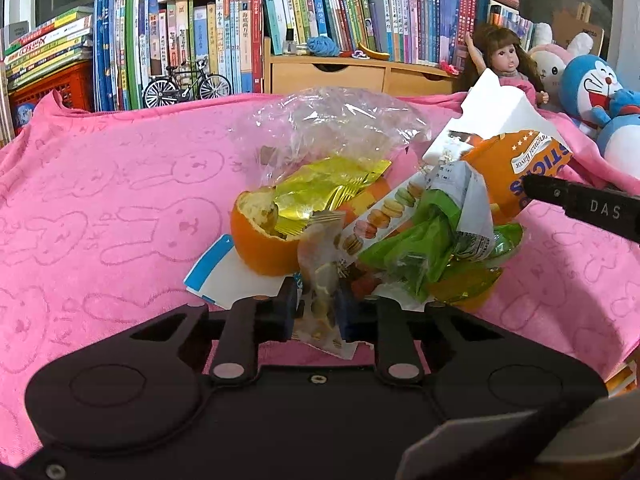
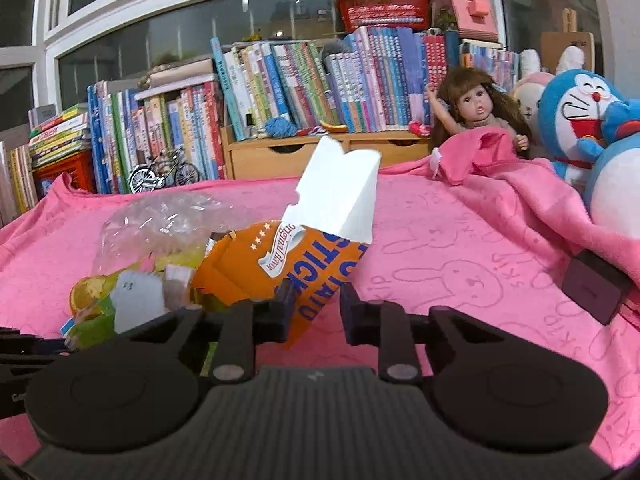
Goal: Collect trash
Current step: 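Grasp the clear snack wrapper with the left tool while the right tool grasps the orange box, then lift the orange potato sticks box with the right tool while the left tool lifts the wrapper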
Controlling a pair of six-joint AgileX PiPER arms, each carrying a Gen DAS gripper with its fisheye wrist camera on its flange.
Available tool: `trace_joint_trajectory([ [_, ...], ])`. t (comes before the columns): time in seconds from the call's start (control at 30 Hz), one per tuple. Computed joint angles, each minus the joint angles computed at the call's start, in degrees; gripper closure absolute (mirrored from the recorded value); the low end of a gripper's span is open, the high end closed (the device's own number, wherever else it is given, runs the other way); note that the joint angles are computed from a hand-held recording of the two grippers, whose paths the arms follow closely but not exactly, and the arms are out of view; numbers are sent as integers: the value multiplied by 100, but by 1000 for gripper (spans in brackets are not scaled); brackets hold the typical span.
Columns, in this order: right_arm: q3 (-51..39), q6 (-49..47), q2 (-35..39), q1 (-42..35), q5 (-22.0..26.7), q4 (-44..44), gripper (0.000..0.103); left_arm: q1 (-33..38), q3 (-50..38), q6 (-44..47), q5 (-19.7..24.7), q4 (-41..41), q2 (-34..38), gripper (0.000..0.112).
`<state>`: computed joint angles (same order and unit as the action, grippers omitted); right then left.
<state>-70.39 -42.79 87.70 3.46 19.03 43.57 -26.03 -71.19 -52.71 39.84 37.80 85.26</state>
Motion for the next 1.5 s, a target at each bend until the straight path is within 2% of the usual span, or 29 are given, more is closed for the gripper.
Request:
trace_joint_trajectory([
  [0.1, 54, -380, -21, -106, -1, 386, 66, -53, 50, -101, 32, 107, -75, 94],
  [0.13, 83, -445, -27, -114, -49, 445, 52, -65, 65, -136, 40, 130, -103, 94],
  [0.27, 176, -928, -34, -132, -218, 1045, 31, -104, 83, -228, 107, 208, -181, 94],
  [0.3, 177, -1078, -21, -143, -233, 1254, 21, -111, 81, -243, 126, 220, -193, 94],
  [0.33, 141, -1160, 9, -167, -185, 1377, 16, -125, 95, -277, 144, 245, -216, 94],
  [0.5, -280, -307, 413, -152, -85, 828, 1, -116, 86, -272, 202, 234, -244, 94],
  [0.77, -1031, 1136, 1153, -268, 245, 183, 0, -99, 108, -229, 176, 150, -238, 94],
  [0.93, -1421, 1532, 1518, -367, 481, 102, 0, -109, 99, -243, 156, 144, -207, 94],
  [1.07, -1602, 1945, 1668, -330, 466, -275, 0, -108, 89, -253, 145, 140, -166, 94],
  [1.17, -1626, 2061, 1685, -303, 512, -450, 22, -96, 97, -275, 122, 142, -152, 94],
  [1.23, -1616, 2228, 1659, -277, 548, -710, 51, -86, 95, -273, 115, 140, -146, 94],
  [1.27, -1608, 2378, 1639, -253, 547, -913, 59, -86, 101, -293, 114, 155, -145, 94],
  [1.4, -1295, 1942, 1400, -204, 265, -845, 73, -85, 127, -342, 102, 185, -159, 94],
  [1.5, -1043, 2145, 1130, -64, -70, -1457, 80, -115, 119, -345, 123, 196, -177, 94],
])
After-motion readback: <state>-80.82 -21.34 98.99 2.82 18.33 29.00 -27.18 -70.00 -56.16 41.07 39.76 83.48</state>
